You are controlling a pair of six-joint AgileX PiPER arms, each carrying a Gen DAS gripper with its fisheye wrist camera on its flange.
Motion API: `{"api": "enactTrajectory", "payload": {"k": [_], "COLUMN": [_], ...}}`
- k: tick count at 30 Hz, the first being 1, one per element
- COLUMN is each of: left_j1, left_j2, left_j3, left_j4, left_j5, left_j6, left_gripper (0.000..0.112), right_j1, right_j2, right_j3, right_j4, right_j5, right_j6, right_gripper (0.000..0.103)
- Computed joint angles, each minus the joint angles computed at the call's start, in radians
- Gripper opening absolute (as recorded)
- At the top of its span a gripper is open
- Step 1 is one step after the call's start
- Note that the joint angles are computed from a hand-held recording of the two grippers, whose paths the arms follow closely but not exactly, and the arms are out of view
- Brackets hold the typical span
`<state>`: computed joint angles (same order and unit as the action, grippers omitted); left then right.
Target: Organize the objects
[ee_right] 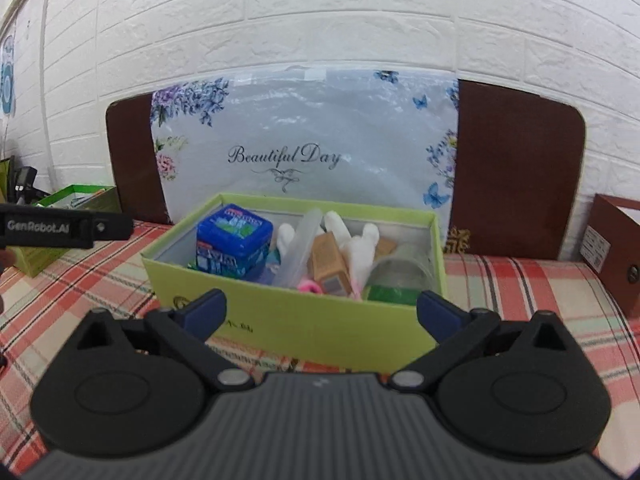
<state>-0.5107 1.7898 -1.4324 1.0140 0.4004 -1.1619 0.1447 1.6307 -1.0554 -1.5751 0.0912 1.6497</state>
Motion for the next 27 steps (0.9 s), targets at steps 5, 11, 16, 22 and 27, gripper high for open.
{"api": "enactTrajectory", "payload": {"k": [5,11,16,22,27], "left_j1": [-0.068,-0.154,-0.208,-0.24,-0.238], "left_j2": [-0.145,-0.215,-0.238,-0.274,-0.286], "left_j3": [0.236,0.346,0.366,0.386,0.4], "left_j4": [0.078,0.012,0.038,0.06,0.058], "left_j5": [0.026,0.116,0.202,0.243,0.228], "left_j6": [-0.219,-0.196,-0.211,-0.236,-0.239], "left_gripper": [0.099,0.099,0.099,0.099,0.099], "right_j1": [0.042,0.167,0.278,0.328,0.353], "right_j2": [-0.199,-0.377,-0.444,-0.477,-0.471], "right_j3": [0.212,0.39,0.442,0.448,0.445], "right_j4": [-0.016,0.189,0.304,0.336,0.339], "right_j5": [0.057,0.215,0.346,0.373,0.379], "right_j6": [0.067,-0.072,-0.139,-0.144,-0.138], "right_gripper": [0.103,0.103,0.103,0.103,0.103]}}
